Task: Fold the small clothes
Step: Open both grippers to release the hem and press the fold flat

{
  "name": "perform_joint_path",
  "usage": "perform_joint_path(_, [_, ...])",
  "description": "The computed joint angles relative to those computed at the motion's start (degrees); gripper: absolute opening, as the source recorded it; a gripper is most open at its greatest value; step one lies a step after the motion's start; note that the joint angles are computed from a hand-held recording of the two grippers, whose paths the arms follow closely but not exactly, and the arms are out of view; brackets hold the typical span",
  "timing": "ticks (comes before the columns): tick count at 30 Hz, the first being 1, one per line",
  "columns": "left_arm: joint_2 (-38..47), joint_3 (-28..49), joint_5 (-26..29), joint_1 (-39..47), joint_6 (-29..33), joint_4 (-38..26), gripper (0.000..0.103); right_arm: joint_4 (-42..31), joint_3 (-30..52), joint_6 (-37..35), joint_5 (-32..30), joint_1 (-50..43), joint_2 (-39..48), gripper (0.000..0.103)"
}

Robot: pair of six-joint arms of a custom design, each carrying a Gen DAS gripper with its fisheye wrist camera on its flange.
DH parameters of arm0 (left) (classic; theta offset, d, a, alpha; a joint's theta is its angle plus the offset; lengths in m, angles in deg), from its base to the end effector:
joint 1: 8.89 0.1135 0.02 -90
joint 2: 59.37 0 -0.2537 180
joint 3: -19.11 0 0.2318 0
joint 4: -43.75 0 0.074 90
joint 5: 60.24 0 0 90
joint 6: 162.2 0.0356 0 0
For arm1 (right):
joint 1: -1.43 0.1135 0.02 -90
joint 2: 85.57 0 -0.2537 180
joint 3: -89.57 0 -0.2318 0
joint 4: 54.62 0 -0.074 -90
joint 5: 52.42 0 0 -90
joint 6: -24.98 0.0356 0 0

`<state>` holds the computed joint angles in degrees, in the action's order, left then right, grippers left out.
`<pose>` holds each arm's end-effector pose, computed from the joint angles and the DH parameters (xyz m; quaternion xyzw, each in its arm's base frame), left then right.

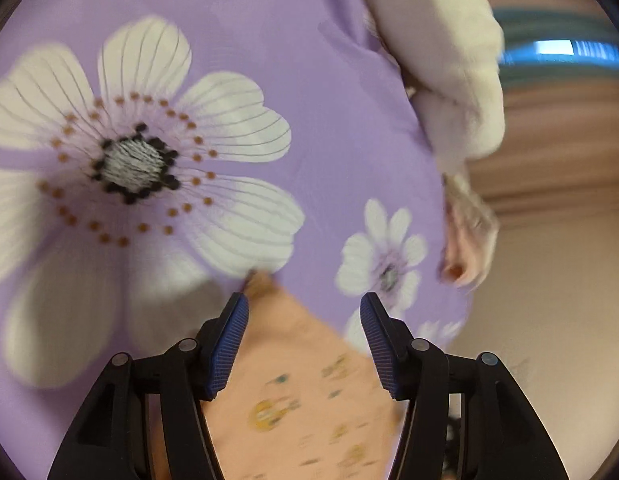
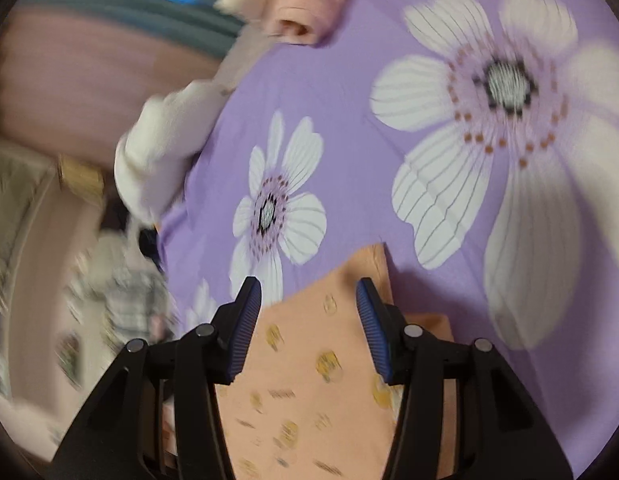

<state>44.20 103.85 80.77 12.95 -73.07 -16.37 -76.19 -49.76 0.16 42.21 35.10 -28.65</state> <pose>0.3049 0.0924 0.1907 -0.1362 0.8889 -0.4056 0.1634 0.1602 0.1033 0.1941 0.2608 0.8588 0.3102 0.3134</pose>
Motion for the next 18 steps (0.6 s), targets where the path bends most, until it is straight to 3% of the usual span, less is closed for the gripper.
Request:
perform_joint_path(2, [-4.8, -3.4, -4.0, -0.6, 6.3, -0.2, 0.056, -9.3, 5.4, -2.1, 9.2, 8.1, 2.5, 0.05])
perform_joint_path(3, [-8.7, -6.6, -6.1, -0.9, 10.7, -0.1, 0.056, -18.1, 10.6, -1.6, 17.2, 14.8, 6.6, 0.048])
perform_joint_path(6, [-18.7, -15.5, -10.4, -2.2, 18.6, 1.2, 0.056, -37.3, 22.2, 6.4, 32.1, 30.8, 18.7, 0.046])
perform_joint_path(11, [-32.4, -27.5, -13.7, -2.2, 26.0, 2.6, 0.056, -45.1, 25.2, 17.7, 36.6, 43.5, 25.8, 0.042])
perform_joint_path(18, [-39.7, -35.7, -15.1, -0.5, 30.0, 3.5, 0.056, -47.0, 29.4, 20.2, 36.8, 47.4, 32.8, 0.034])
